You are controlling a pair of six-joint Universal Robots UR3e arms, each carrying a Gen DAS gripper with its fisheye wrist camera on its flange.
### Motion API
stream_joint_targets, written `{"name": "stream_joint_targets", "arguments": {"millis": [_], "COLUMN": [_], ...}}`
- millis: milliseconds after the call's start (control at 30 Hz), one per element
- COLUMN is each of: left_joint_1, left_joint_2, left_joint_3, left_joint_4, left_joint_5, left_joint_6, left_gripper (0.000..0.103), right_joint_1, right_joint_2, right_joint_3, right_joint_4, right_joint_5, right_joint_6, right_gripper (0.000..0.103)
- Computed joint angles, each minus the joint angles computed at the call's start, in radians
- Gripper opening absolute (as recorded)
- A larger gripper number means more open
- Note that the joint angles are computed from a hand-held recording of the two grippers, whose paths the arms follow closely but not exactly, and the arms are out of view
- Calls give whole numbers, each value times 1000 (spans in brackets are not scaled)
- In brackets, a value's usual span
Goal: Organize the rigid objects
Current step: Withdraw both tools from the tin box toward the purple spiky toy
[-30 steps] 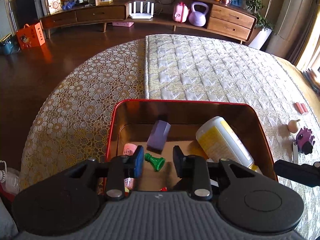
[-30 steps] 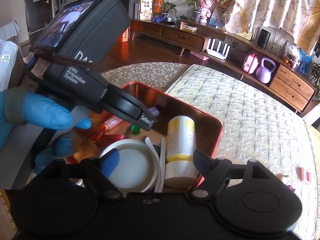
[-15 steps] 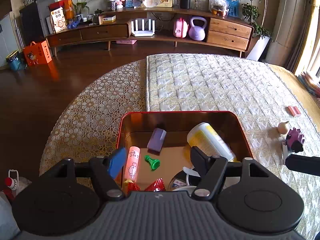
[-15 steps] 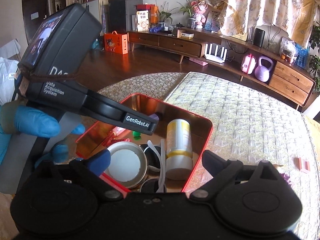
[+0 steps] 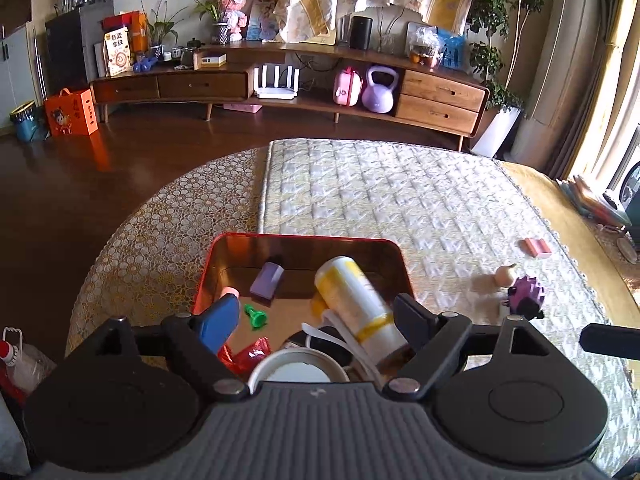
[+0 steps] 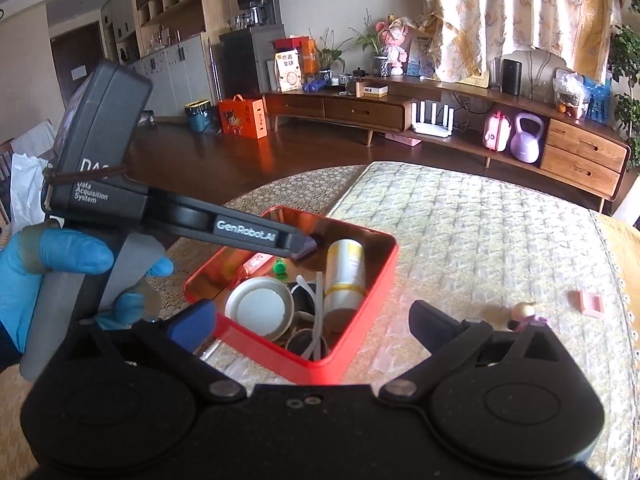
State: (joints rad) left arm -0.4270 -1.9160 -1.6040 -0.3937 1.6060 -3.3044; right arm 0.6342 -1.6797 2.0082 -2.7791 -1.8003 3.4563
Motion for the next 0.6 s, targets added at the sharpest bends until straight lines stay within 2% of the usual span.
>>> {"name": "stream_joint_targets", "arguments": {"millis": [133, 400, 600], "left_joint_1": [-51, -161, -265], "left_joint_2": [-1, -46, -149], "left_joint_3": [9, 72, 201], "left_joint_4": [-2, -9, -35], "left_joint_5": [32, 44, 97], "left_joint_6": [-37, -45, -54], "left_gripper": [85, 85, 85], "right_joint_1": [-44, -199, -438], "right_joint_2": [-137, -438, -703], "right_joint_3": [95, 270, 359], "right_joint_4": [41, 185, 342], "right_joint_5": [10, 47, 175], "right_joint_6": [-7, -56, -157], "right_gripper": [103, 103, 103]}}
